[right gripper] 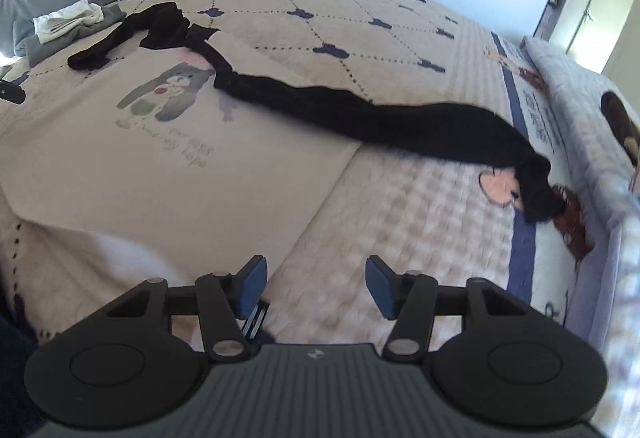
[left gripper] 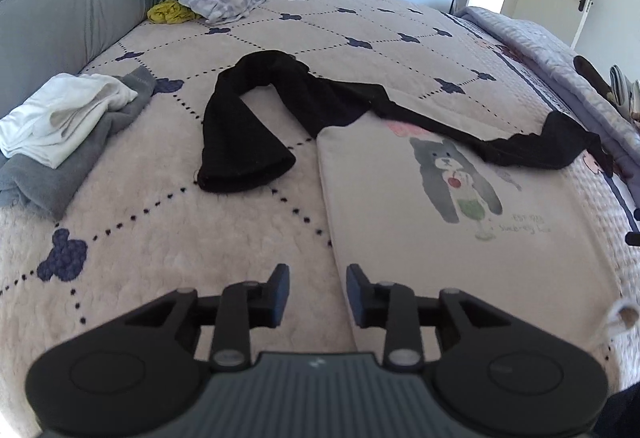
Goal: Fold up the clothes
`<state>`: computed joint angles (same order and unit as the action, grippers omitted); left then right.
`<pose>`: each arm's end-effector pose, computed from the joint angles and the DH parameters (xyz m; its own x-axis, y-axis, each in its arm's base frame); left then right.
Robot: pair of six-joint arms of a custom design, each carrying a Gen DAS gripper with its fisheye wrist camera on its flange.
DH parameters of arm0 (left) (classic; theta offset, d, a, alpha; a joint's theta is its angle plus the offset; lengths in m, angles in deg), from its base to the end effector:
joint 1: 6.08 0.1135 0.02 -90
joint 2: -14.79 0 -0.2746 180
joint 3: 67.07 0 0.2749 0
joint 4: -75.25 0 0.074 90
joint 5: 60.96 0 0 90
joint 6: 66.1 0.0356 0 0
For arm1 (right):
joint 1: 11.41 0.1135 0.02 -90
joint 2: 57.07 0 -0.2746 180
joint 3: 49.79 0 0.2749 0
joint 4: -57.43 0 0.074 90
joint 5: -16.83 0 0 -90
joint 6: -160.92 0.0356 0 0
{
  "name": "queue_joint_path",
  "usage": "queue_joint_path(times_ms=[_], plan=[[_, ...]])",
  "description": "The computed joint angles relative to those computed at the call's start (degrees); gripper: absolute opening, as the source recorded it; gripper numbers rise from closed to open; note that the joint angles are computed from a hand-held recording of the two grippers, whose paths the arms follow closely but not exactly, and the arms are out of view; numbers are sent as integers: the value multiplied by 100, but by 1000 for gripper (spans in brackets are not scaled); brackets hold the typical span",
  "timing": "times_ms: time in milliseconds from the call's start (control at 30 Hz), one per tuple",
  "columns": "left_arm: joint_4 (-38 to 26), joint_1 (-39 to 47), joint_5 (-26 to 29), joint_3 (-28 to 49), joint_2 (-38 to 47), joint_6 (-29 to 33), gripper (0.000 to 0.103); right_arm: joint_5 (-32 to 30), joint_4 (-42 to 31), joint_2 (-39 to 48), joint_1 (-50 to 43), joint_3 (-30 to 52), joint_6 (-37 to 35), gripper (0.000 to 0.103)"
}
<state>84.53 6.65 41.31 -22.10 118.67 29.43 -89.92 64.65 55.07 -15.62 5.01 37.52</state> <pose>0.2926 0.0584 0.0618 -0.7475 -0.0723 -0.6603 -0.0091 0.9951 -0.0987 0.3410 -0.0148 0.0535 -0.5762 -0.4861 -0.6570 -0.5165 0.8396 -0.1683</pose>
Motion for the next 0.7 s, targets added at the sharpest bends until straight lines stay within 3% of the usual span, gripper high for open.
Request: queue_joint_path(times_ms=[100,133,300,467,500,533,567,700], plan=[[23,5,-225,468,387,-179,41,-634,-168,2,-41,447,183,58],[38,-40,-407,692,592,-184,43,-577,-175,98,34,599,223,59],[185,-488,-1292,1735,1568,179,45,776,613,1141,937,1222,-646,53],[289,-813,-2697,2993,2740,603,46,1120,919,2285,1417,2336,-1062,35],[246,-745,-2648,3098,2777,581,41,1310,805,2489,1506,2618,-1205,25],[198,-671,-2571,3192,2801,549,22,1502,647,2689,1592,2919,-1343,8],[148,-598,-2494,3290,2827,517,13,1466,437,2801,1566,3191,-1290,4],[287,-412,-3039,3602,2856,810,10,1009,-465,3034,1274,4274,-378,3]])
